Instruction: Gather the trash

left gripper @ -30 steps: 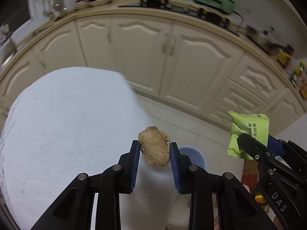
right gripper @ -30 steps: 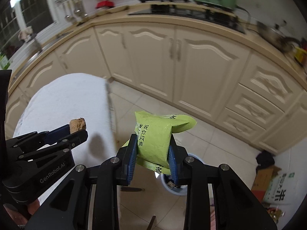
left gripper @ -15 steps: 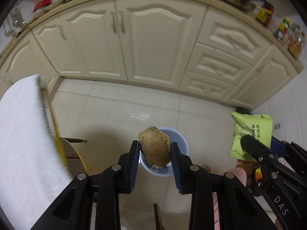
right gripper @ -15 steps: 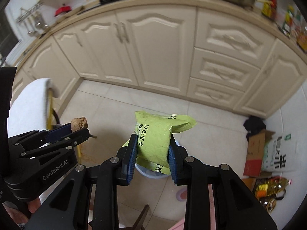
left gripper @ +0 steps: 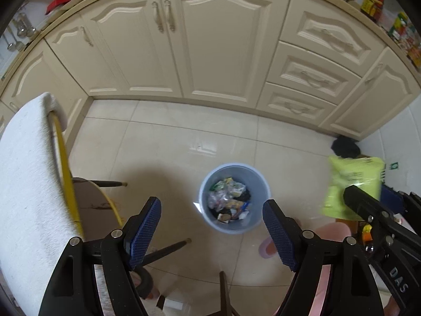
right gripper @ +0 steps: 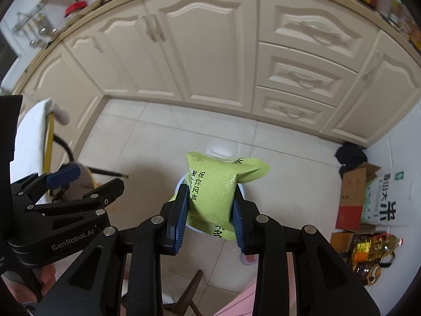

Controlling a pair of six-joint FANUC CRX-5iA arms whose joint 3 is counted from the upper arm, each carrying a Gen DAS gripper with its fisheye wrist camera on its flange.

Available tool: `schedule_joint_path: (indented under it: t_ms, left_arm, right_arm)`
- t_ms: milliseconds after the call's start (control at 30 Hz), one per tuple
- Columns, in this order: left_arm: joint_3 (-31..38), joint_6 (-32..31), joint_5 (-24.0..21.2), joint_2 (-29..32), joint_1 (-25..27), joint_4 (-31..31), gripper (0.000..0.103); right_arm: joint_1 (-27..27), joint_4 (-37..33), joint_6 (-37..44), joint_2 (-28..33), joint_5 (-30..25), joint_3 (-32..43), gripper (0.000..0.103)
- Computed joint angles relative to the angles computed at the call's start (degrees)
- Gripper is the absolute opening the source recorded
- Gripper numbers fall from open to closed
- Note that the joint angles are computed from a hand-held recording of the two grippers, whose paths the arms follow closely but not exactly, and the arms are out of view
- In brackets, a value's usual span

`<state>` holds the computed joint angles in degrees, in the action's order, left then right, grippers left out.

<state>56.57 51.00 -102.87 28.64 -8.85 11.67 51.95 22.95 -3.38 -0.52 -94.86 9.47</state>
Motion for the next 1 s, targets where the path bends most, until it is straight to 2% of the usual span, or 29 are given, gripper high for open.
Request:
schedule_joint_path:
  t_ms: [33, 67, 100, 167, 567, 833, 1000]
  left_arm:
    - [-1.0, 0.0, 0.4, -0.9, 0.1, -0.1, 0.076]
    - [-1.5, 0.1, 0.9, -1.3, 0.2, -0.4, 0.076]
    - [-2.3, 0.4, 1.7, -2.0, 0.3, -0.8, 0.077]
    - [-3.9, 0.3, 2.5, -3.2, 0.8, -0.8, 0.077]
    - [-9.0, -2.3, 3.6, -7.0, 3.3, 1.5, 0.077]
    - [-17.1, -0.7, 7.5, -14.6, 7.6, 3.5, 0.077]
    - [-22.8, 0.5, 9.2, -20.4, 12.6, 6.9, 0.077]
  right_arm:
    - [0.0, 0.2, -0.2, -0.1, 0.3, -0.1, 0.080]
    - [0.4, 1.5, -0.9, 0.0, 0.4, -0.4, 0.091]
    - [1.0, 2.9, -1.5, 0.3, -0.3, -0.6, 0.097]
    - [1.2, 3.7, -1.0, 1.6, -2.9, 0.7, 0.097]
    - [1.6, 1.9, -0.8, 1.6, -3.8, 1.7, 0.097]
    - [5.4, 6.9, -0.2, 2.4, -6.4, 3.2, 0.097]
    - [8.5, 10.9, -0.5, 3.1, -7.7, 4.0, 0.097]
